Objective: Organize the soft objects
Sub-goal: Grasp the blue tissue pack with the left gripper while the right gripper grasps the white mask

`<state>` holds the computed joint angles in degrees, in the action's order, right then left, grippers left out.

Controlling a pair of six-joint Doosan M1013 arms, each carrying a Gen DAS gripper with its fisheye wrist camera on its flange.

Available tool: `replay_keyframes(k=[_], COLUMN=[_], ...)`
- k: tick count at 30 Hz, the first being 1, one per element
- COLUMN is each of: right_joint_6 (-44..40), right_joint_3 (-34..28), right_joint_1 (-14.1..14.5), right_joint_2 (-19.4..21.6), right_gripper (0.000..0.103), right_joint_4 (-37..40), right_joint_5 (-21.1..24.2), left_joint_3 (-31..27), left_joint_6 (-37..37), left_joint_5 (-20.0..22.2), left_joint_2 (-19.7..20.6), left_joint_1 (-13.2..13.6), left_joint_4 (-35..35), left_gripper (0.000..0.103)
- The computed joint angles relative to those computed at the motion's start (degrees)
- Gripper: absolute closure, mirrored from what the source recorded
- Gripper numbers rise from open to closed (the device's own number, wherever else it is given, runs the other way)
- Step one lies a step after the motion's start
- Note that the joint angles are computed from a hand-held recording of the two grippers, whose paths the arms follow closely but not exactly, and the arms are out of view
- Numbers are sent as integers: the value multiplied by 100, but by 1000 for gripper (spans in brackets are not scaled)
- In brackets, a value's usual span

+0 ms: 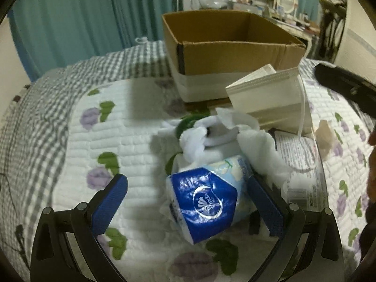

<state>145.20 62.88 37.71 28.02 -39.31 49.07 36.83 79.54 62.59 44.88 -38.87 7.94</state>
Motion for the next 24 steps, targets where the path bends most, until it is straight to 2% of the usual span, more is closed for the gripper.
replay_keyframes(k=[5,7,12,19,24], right_joint_6=[-428,-470,-449,-570,-518], right_joint_3=[-128,-129,-155,-282,-279], right_joint_1=[-67,-101,-144,-77,-48], right_joint_2=[166,200,251,312,308], right_gripper=[0,0,0,0,0], right_joint_4=[467,624,773,748,731], right_joint_5=[-23,-43,-30,64,74], left_joint_3=[-259,-217,-18,250,336], left_joint_6=[202,181,464,436,447], left_joint_5=[302,214,-12,-285,-315], left_joint_2=[205,204,95,-124,-213], left_joint_1=[-25,-59,-36,-21,36], left_joint_4=[-87,107,-220,-273,-456], left_gripper=[0,0,31,45,61])
